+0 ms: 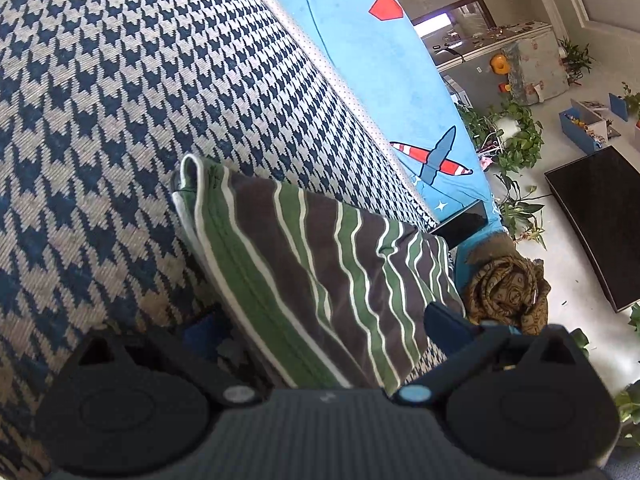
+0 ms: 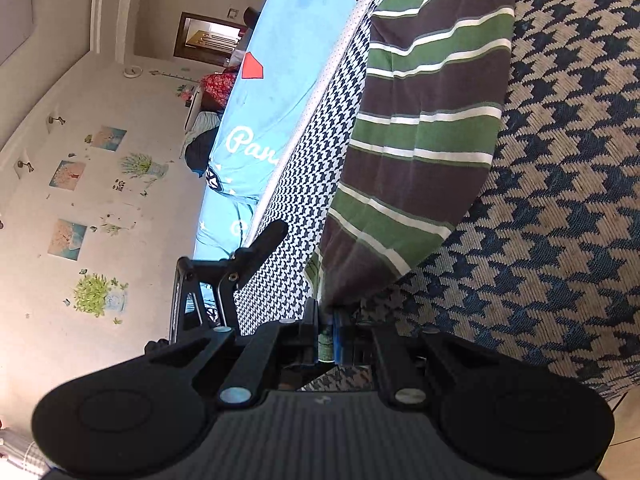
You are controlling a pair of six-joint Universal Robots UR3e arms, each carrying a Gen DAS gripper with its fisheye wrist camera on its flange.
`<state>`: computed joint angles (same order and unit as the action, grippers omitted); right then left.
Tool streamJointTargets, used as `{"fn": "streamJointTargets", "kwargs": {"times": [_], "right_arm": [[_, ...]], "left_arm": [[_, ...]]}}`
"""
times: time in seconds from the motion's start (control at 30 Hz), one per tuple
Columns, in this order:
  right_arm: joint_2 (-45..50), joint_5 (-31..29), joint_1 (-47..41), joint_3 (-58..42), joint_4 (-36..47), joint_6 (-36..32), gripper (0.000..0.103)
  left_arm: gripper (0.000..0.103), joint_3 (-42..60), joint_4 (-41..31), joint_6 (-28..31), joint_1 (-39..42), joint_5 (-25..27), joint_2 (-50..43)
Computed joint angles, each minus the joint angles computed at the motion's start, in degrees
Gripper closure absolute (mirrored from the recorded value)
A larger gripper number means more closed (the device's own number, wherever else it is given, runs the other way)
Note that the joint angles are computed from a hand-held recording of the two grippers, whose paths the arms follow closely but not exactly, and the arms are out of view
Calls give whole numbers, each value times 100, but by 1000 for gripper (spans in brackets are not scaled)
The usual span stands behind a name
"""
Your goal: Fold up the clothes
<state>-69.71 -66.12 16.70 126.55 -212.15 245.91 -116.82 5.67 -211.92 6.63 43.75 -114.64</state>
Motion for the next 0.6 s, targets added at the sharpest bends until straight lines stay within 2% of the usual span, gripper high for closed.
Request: {"fn": "streamJointTargets", "kwargs": {"times": [0.1, 0.17, 0.2, 0.23, 0.3, 0.33, 0.43, 0.6], "right_arm": [[18, 51, -25, 17, 17, -13, 94], [4, 6, 1, 4, 163, -57, 94], [-19, -51, 31, 5, 265, -101, 94], [-42, -117, 66, -2, 381, -152, 94], [-90, -272, 152, -39, 651, -273, 94], [-106, -344, 195, -72, 804, -328, 91], [-61, -519, 322, -217, 1154, -422, 89], [166, -635, 404, -265, 993, -221, 83]], "left_arm": [[1, 214, 272, -230, -144, 171, -236], [5, 285, 358, -243, -264, 395, -278], [17, 300, 321, -167, -332, 562, -242], [35, 312, 241, -83, -381, 716, -202], [50, 281, 270, -122, -377, 829, -220], [55, 251, 353, -182, -345, 807, -259], [62, 195, 461, -161, -296, 813, -306], [62, 187, 617, -79, -298, 866, -399]]}}
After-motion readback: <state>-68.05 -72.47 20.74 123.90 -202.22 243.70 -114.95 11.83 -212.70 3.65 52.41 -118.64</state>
